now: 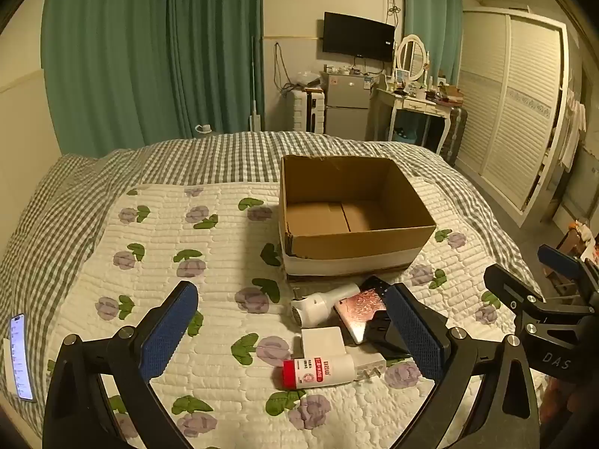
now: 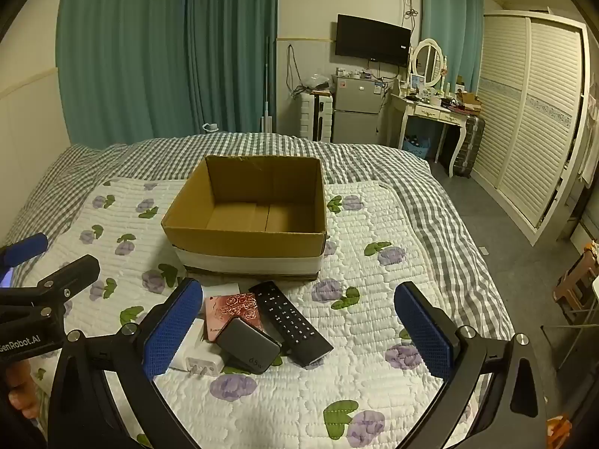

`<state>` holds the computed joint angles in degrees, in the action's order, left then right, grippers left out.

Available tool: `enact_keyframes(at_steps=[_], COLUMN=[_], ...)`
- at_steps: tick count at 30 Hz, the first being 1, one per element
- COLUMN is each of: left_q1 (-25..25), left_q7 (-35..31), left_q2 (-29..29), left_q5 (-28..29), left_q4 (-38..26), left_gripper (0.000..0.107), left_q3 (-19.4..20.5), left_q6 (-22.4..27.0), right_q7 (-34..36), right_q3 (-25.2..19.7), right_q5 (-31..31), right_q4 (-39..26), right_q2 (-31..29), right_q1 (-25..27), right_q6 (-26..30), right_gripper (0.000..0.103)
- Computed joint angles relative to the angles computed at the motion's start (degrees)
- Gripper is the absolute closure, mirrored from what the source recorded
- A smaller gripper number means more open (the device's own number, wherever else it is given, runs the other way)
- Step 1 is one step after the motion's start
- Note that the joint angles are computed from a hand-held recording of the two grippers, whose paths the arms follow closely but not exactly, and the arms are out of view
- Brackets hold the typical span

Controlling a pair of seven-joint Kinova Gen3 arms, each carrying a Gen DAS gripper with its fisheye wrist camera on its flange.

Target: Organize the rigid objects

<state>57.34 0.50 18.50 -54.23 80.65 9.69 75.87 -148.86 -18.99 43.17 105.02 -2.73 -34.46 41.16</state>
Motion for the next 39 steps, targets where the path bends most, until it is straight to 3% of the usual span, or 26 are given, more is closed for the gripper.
enact_keyframes(at_steps=[6, 14, 39], left_q1=[-0.9, 0.4, 0.0], left_q7=[-2.0, 1.3, 1.0], left_q2=[0.1, -0.2, -0.3], left_q5=[1.9, 0.1, 0.1], left_q4=[-0.7, 0.2, 0.2], left_gripper=[0.005, 0.005, 0.005], left_q3=[0.0, -0.2, 0.2], left_q6=[-0.2, 0.4, 0.6], right_q7=[0.3, -1.5, -1.5], right_q3=[0.1, -0.5, -0.8], right_q5=[-0.5, 1.0, 0.9], right_q4=[0.1, 0.2, 0.1], right_q2=[-0.3, 0.2, -0.2], right_q1=[0.1, -0.1, -0.8], right_q6=[-0.2, -0.1, 1.0], right_gripper=[0.0, 0.0, 0.0])
